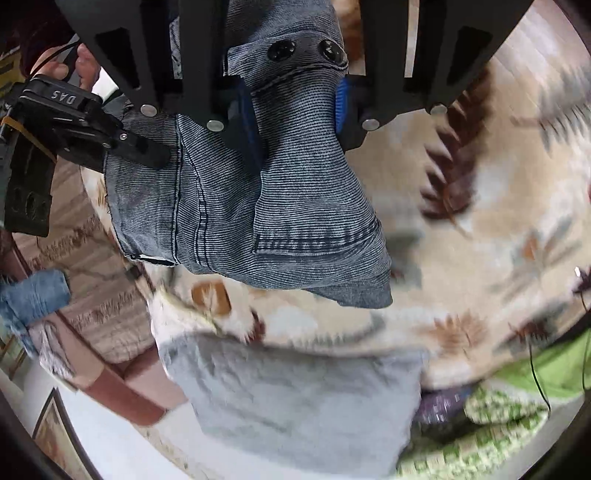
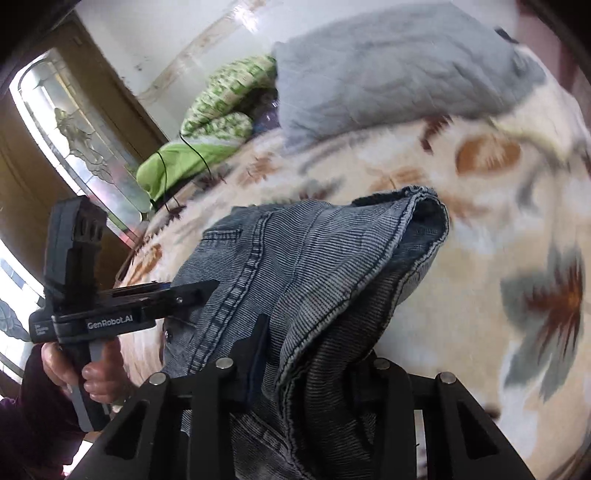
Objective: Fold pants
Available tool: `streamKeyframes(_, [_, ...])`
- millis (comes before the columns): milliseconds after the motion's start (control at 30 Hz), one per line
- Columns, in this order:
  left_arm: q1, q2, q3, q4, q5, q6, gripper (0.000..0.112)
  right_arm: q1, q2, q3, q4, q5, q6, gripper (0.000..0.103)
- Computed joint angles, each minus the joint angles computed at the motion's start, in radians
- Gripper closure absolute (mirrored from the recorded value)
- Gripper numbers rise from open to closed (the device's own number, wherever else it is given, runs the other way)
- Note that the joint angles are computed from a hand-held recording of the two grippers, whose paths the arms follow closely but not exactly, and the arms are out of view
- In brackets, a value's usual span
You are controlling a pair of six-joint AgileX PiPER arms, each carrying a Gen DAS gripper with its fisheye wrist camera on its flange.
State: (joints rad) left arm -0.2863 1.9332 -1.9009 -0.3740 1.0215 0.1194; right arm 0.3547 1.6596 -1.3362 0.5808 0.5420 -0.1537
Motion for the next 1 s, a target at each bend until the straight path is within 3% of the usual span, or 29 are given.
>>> streamKeyframes(200, [0.018,0.240,-0.372,0.139,0.119,-0.130,0.076,-0.047,0.224,-0.294,0.086,0.054,-0.050,0.066])
streamKeyframes(267, [0.010,0.336,-0.466,0.225,0.163,-0.186,0.074,-0.060,0.352,-0.426,0.041,0.119,0.041,0.062])
streamKeyframes(333, [-0.001,0.384,-0.497,0.288,0.186,-0.214,0.065,-0.063,0.457,-0.538,-0.061,0.188,0.189,0.045])
streamKeyframes(400, [0.002,0.322,-0.374,0.304,0.110,-0.231,0.052,-0.068,0.491,-0.545,-0.071,0.185,0.230,0.035])
streamKeyframes(467, [-0.001,0.257,-0.302,0.339,0.078,-0.247,0.047,-0.059,0.434,-0.475,-0.084,0.136,0.236,0.035])
streamKeyframes(567, [-0.008,0.102,-0.103,0.396,-0.032,-0.283,0.041,-0.026,0.305,-0.354,-0.212,0.061,0.303,0.035])
streamKeyframes(600, [-0.019,0.031,-0.025,0.432,-0.070,-0.306,0.034,-0.013,0.242,-0.294,-0.246,0.025,0.315,0.035])
streamKeyframes(700, [-0.069,-0.134,0.136,0.575,-0.148,-0.403,0.031,0.026,0.083,-0.162,-0.332,-0.024,0.359,0.035])
streamKeyframes(800, [-0.124,-0.264,0.231,0.701,-0.153,-0.479,0.028,0.105,-0.082,-0.049,-0.501,-0.054,0.485,0.035])
streamKeyframes(1000, [-0.241,-0.457,0.306,0.880,-0.058,-0.612,0.027,0.285,-0.295,0.041,-0.842,-0.004,0.810,0.034])
